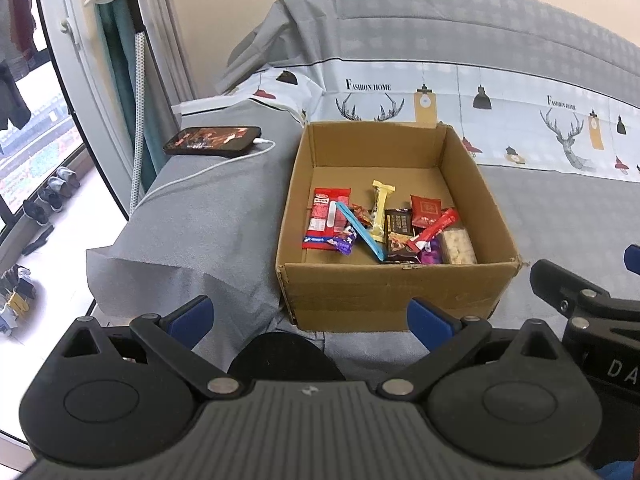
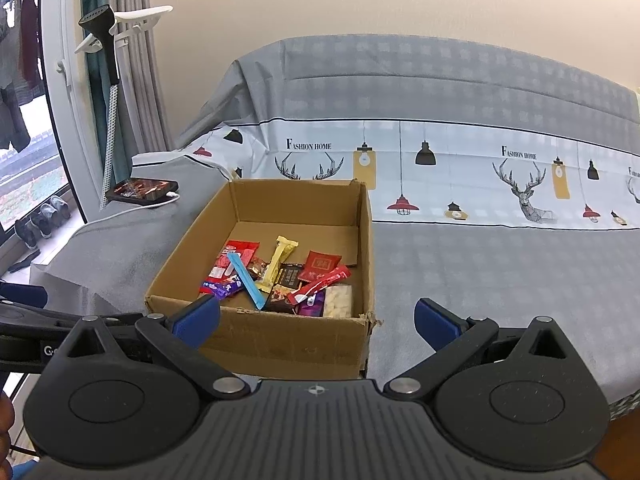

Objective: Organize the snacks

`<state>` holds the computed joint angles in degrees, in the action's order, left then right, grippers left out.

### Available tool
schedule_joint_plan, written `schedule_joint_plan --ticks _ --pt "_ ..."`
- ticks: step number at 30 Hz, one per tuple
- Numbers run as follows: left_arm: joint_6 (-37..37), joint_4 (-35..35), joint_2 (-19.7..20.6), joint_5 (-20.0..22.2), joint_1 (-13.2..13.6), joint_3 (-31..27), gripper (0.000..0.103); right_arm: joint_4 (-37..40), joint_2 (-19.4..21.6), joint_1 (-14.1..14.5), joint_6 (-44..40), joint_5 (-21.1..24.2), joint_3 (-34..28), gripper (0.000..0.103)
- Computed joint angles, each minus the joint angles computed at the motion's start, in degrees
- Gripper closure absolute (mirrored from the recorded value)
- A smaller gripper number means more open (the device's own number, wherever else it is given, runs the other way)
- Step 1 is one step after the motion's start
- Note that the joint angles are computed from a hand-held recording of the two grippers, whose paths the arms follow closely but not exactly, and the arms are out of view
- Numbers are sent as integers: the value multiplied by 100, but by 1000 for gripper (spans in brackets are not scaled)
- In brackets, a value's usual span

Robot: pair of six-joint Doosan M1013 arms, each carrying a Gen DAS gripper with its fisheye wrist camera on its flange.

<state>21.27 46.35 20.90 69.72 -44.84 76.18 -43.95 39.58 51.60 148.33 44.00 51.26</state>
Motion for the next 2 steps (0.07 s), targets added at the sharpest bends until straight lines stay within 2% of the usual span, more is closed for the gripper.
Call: schedule_joint_plan --ticks 2 --pt "38 -43 23 9 22 -29 0 84 6 -18 -64 -40 -5 1"
